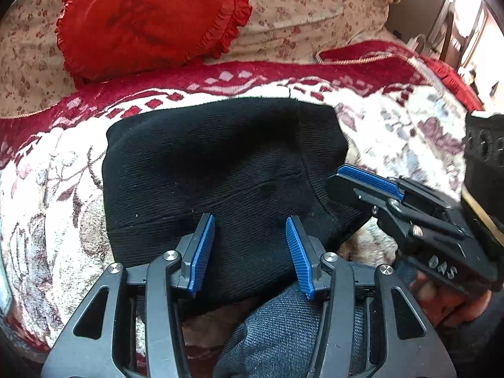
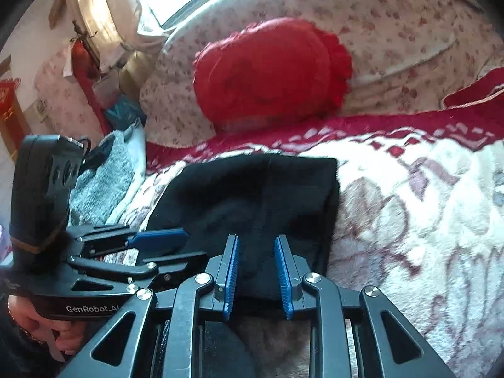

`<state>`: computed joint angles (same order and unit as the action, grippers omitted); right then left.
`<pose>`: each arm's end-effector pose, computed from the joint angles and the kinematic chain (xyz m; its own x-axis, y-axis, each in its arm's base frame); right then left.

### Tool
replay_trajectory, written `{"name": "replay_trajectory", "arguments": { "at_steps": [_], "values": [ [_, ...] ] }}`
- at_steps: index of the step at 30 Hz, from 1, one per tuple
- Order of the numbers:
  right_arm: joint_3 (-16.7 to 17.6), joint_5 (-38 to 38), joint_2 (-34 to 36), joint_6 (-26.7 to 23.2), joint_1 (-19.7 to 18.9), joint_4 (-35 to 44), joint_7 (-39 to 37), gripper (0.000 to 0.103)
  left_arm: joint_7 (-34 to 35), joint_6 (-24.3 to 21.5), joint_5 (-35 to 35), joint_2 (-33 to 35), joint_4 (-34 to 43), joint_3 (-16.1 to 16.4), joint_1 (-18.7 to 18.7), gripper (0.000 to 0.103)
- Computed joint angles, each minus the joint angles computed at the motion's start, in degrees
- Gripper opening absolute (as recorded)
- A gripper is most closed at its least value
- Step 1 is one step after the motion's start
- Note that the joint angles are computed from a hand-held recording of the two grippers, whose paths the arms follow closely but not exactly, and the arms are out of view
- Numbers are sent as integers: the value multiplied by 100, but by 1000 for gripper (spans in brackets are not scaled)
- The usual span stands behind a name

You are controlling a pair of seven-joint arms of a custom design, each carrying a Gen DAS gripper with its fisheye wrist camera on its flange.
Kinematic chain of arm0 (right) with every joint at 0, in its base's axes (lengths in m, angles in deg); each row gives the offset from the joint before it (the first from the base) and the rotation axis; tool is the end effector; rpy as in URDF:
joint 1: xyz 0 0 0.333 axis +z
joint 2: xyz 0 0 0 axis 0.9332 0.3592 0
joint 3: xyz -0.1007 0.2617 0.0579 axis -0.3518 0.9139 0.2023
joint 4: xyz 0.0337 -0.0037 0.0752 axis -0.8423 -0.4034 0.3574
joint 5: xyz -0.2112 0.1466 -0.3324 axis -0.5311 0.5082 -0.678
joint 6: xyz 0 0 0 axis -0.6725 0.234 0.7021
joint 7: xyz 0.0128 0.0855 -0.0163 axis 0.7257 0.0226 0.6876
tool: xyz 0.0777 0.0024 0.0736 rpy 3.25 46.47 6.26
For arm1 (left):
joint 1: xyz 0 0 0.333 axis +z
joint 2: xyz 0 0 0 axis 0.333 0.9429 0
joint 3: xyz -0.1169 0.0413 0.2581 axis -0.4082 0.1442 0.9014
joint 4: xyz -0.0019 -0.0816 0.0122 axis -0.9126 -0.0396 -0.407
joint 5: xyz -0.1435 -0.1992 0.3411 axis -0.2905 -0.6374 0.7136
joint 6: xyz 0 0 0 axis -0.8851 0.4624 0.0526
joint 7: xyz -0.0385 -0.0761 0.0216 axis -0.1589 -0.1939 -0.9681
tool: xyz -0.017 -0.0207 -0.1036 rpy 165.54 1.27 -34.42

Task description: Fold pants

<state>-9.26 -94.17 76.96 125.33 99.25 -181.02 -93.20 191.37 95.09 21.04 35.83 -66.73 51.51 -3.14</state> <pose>0.4202 0.4290 0.4377 -0.1560 -0.8667 -0.4738 -0.7005 0.4353 -0.5655 0.4960 -0.4117 0.3851 -0.7138 -0.6806 0.1653 -0.6517 0.5591 -0.5125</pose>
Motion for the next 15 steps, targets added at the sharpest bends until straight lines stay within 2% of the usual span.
{"name": "replay_trajectory", "arguments": {
  "at_steps": [2, 3, 5, 7, 8, 10, 12, 15],
  "values": [
    [-5, -302, -139, -20, -45, -137, 550, 24, 462, 76, -809, -83, -17, -125, 225, 46],
    [16, -460, -230, -123, -74, -209, 852, 26, 916, 187, -1567, -185, -92, -218, 409, 46],
    [54, -828, -360, -152, -166, -345, 1532, 29, 1549, 358, -2523, -283, -146, -214, 586, 47],
    [60, -1208, -491, 131, -311, -561, 2349, 31, 1549, 543, -2649, -248, -131, -66, 601, 51],
    [60, -1418, -496, 339, -397, -617, 2722, 31, 1472, 521, -2655, -189, -78, -6, 622, 58],
    [58, -1838, -475, 684, -547, -653, 3362, 32, 1716, 180, -3213, 60, 171, -4, 836, 60],
    [25, -2279, -366, 1030, -671, -634, 4084, 33, 1848, -511, -3762, 446, 544, -14, 1089, 59],
    [-93, -2664, -90, 1461, -740, -543, 4814, 36, 1870, -1341, -4037, 939, 1000, -65, 1311, 59]
  ]
}}
